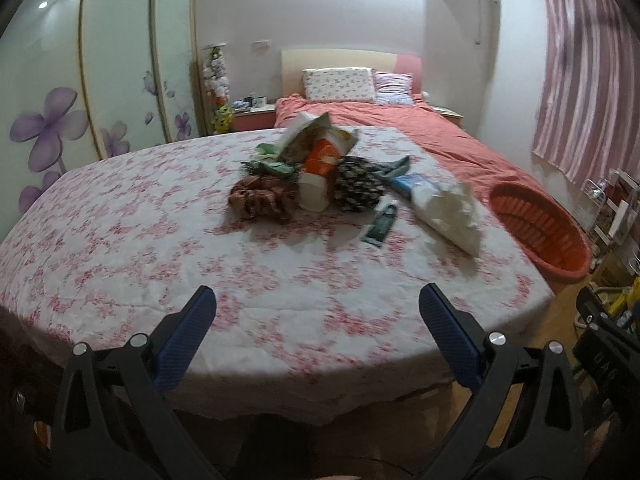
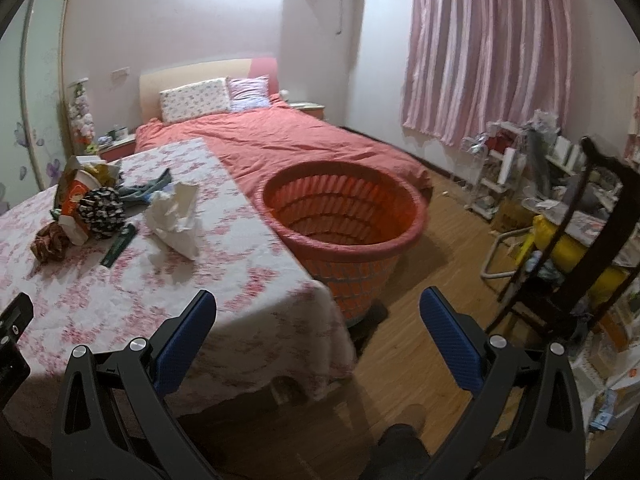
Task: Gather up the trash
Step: 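Grasp the crumpled white tissue with the right gripper while the left gripper approaches the green tube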
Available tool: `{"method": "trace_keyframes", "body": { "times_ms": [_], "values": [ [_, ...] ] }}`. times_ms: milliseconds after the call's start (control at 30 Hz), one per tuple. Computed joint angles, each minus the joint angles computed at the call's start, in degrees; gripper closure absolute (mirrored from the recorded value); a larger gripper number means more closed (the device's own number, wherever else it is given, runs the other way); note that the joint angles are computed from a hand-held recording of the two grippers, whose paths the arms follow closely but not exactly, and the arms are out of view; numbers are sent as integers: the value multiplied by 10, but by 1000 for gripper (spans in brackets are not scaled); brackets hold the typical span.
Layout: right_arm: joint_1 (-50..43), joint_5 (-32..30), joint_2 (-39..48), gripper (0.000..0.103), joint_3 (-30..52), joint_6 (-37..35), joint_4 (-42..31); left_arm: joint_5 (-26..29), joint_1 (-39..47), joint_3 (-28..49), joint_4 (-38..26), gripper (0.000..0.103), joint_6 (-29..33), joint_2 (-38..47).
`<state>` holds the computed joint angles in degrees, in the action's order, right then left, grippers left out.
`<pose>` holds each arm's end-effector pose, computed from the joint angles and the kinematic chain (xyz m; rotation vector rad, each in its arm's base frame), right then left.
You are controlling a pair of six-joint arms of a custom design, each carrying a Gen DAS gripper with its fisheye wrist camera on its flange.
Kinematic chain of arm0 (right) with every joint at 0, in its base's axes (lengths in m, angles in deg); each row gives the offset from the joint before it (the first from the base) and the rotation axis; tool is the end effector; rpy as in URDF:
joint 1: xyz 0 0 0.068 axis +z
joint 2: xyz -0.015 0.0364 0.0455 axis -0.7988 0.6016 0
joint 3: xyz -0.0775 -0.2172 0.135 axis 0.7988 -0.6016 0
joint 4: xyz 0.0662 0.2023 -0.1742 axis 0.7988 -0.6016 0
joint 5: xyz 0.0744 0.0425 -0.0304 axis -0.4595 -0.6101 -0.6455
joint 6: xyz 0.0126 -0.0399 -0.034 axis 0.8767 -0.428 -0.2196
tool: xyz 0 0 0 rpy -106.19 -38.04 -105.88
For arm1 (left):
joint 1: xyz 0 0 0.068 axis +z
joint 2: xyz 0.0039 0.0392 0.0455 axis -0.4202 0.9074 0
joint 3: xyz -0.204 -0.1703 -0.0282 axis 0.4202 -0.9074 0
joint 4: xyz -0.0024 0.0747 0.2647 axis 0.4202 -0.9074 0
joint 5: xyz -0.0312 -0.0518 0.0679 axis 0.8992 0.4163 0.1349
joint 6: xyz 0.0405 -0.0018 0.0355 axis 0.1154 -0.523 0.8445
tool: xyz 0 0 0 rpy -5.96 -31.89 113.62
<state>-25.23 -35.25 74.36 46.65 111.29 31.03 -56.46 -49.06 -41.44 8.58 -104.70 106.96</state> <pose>0.2387 0.1011 0.0400 0.3532 2.1592 -0.2293 0.2439 -0.0932 0.0552 -0.1326 2.2212 0.0846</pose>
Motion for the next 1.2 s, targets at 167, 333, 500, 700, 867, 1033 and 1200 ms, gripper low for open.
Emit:
{"method": "trace_keyframes", "body": {
  "times_ms": [167, 333, 500, 700, 867, 1033, 1200],
  "values": [
    [-13, -56, 60, 2, 67, -29, 16, 60, 64, 17, 13, 4, 8, 33],
    [-52, -166, 101, 2, 134, -52, 15, 119, 117, 45, 18, 4, 23, 73],
    [-69, -231, 147, 2, 209, -65, -11, 139, 135, 65, 26, 4, 40, 97],
    [-75, -265, 200, 6, 301, -76, -65, 155, 153, 88, 31, 4, 59, 120],
    [-87, -303, 227, 29, 350, -79, -107, 184, 163, 119, 13, 4, 78, 133],
    [-94, -326, 238, 65, 362, -87, -120, 250, 173, 166, -24, 4, 97, 146],
    [-108, -348, 214, 70, 318, -90, -78, 286, 158, 231, -75, 12, 122, 167]
  ]
}}
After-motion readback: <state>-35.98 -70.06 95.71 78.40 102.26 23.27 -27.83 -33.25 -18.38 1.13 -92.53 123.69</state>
